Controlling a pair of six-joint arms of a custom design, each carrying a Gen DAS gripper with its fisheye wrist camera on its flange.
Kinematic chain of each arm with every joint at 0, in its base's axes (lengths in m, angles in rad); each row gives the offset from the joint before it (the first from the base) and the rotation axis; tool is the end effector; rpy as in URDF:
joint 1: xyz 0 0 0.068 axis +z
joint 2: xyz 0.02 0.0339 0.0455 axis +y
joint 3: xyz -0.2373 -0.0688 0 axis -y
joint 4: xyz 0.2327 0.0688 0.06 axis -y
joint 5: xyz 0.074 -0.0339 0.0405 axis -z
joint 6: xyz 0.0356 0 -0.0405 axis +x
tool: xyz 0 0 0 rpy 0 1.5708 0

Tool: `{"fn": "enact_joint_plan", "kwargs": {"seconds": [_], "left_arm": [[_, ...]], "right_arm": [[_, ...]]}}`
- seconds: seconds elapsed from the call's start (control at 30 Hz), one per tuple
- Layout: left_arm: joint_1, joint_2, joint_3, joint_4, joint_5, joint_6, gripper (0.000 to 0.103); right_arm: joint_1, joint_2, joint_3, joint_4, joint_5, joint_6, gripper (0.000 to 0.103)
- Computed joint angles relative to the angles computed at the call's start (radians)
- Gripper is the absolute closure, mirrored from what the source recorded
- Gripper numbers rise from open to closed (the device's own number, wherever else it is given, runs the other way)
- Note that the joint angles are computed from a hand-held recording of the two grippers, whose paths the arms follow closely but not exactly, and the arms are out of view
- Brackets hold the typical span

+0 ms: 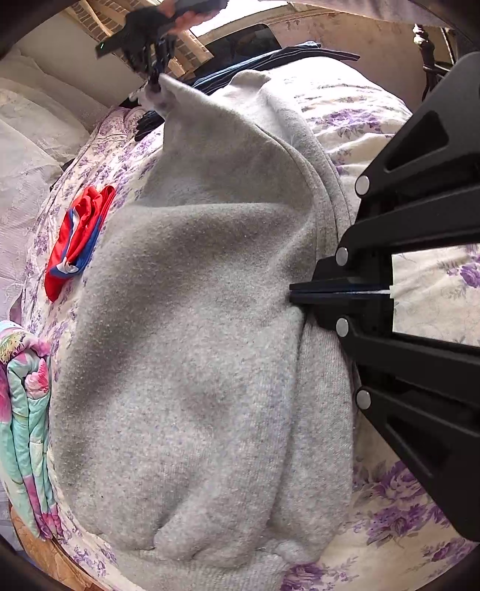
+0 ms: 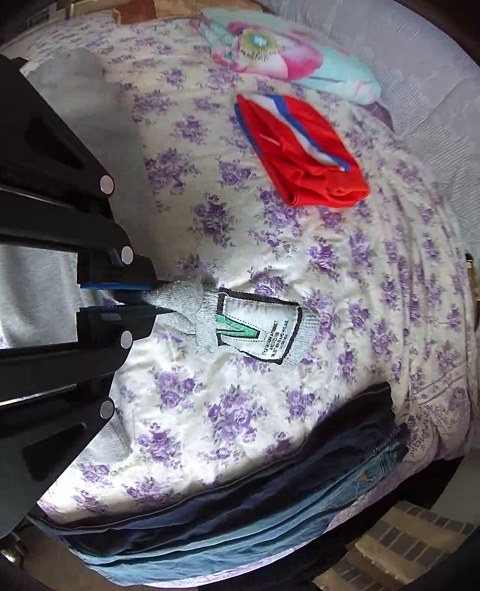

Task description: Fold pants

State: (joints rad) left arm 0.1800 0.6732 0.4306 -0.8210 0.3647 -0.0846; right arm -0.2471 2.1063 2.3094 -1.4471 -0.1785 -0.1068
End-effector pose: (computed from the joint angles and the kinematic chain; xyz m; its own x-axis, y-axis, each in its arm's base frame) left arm 0.1271 0.0102 0.1700 -0.8572 -0.2362 -0.4576 -0.0695 0.9335 -0.3517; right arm 0.3815 -0.0897 0.3200 -0.9328 0.1271 -0.3371 0.0865 0.9873 0.1330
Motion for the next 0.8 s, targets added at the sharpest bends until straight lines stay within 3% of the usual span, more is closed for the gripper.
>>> {"fn": "enact_joint_plan", "kwargs": {"seconds": [0.17,0.27,0.33,0.37,0.43,0.57,0.67,0.73,0.8], "left_arm": [[0.013,0.061,0.037,-0.020,0.017,0.053,0.102],[0.013,0.083,0.063,-0.047,0.015,0.093,0.102],[0.014,0.085,0.085,-0.084,0.011,0.122,0.102],[0.015,0.083,0.100,-0.114,0.006,0.134,0.102],[-0.013,0.052,0.140,-0.185,-0.038,0.127,0.102],[-0.224,0.001,0.245,-0.267,-0.203,-0.033,0.102],[-0.398,0.069,0.312,-0.228,-0.248,-0.167,0.102],[-0.510,0.176,0.350,-0.160,-0.310,-0.252,0.102],[-0.555,0.293,0.374,-0.068,-0.308,-0.286,0.102]], "right_arm": [[-0.333,-0.317,-0.442,0.069,-0.309,-0.241,0.097],[-0.465,-0.386,-0.766,0.242,-0.343,-0.331,0.096],[-0.513,-0.334,-0.925,0.394,-0.348,-0.369,0.094],[-0.530,-0.273,-0.963,0.442,-0.359,-0.375,0.090],[-0.604,-0.250,-1.028,0.492,-0.495,-0.429,0.090],[-0.646,-0.250,-1.068,0.515,-0.561,-0.477,0.081],[-0.633,-0.308,-1.115,0.563,-0.529,-0.500,0.080],[-0.611,-0.358,-1.150,0.606,-0.488,-0.495,0.075],[-0.602,-0.403,-1.174,0.625,-0.456,-0.495,0.067]]}}
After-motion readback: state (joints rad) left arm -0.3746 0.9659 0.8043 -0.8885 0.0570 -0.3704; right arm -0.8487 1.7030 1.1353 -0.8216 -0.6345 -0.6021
